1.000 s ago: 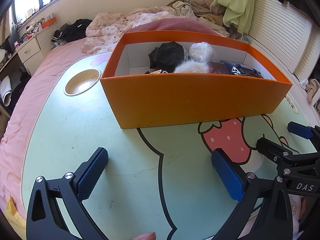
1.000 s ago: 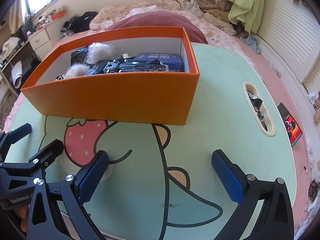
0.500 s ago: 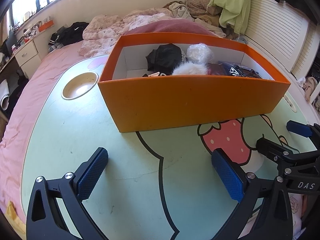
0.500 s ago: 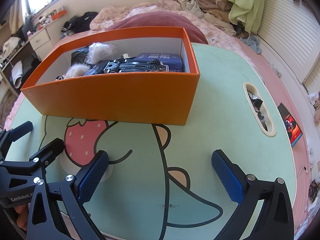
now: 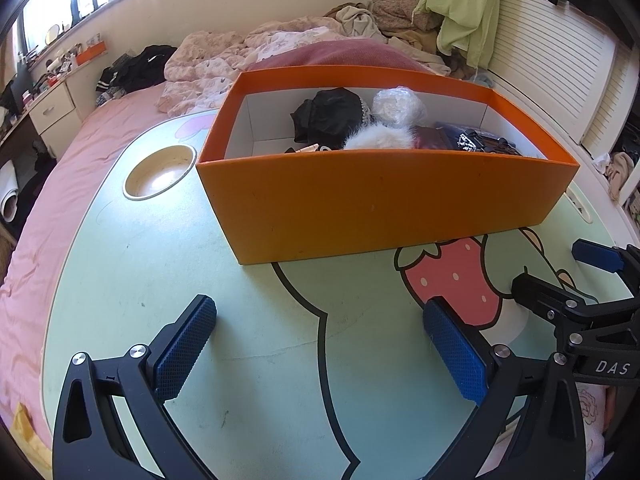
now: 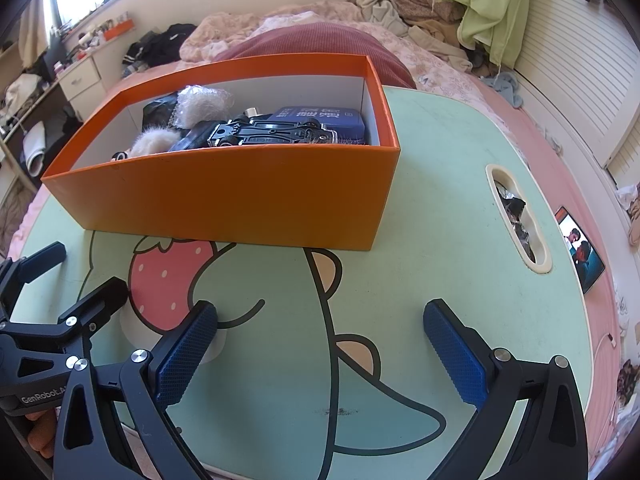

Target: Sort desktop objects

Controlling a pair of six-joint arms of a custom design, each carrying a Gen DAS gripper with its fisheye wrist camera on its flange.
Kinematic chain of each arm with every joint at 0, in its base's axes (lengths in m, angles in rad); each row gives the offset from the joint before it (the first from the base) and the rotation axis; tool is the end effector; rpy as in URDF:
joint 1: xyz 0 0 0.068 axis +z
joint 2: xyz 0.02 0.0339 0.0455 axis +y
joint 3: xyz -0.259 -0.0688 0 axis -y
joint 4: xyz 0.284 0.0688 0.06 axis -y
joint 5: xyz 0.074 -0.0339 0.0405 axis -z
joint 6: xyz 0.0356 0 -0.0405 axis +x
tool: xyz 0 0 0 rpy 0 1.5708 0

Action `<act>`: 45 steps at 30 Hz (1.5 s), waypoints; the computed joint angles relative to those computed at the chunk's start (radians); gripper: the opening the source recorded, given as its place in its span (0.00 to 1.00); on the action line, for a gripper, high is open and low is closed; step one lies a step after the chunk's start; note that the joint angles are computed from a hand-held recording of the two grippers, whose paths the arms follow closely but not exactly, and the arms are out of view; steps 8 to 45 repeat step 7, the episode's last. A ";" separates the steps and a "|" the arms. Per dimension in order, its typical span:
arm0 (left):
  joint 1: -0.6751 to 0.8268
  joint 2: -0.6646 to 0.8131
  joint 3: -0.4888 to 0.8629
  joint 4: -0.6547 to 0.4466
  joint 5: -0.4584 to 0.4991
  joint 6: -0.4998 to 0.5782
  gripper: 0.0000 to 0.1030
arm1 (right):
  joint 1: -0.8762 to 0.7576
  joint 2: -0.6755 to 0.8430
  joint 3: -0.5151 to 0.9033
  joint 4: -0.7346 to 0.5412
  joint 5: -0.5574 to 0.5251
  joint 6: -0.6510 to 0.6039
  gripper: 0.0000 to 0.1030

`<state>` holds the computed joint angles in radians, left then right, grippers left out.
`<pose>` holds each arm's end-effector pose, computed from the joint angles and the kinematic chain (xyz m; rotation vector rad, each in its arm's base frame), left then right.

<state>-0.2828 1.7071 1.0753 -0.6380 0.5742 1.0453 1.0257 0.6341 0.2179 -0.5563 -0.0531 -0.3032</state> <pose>0.3313 -0.1164 0.1516 1.6930 1.9745 -0.5655 0.0798 0.1353 0.1165 -1.6067 2.0171 0.3451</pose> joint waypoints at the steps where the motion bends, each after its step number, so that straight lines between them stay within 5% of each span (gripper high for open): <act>1: 0.000 0.001 0.001 0.000 0.000 0.000 1.00 | 0.000 0.000 0.000 0.000 0.000 0.000 1.00; 45: -0.004 0.000 0.002 0.008 -0.004 -0.015 1.00 | 0.001 -0.001 -0.001 0.001 0.001 0.001 1.00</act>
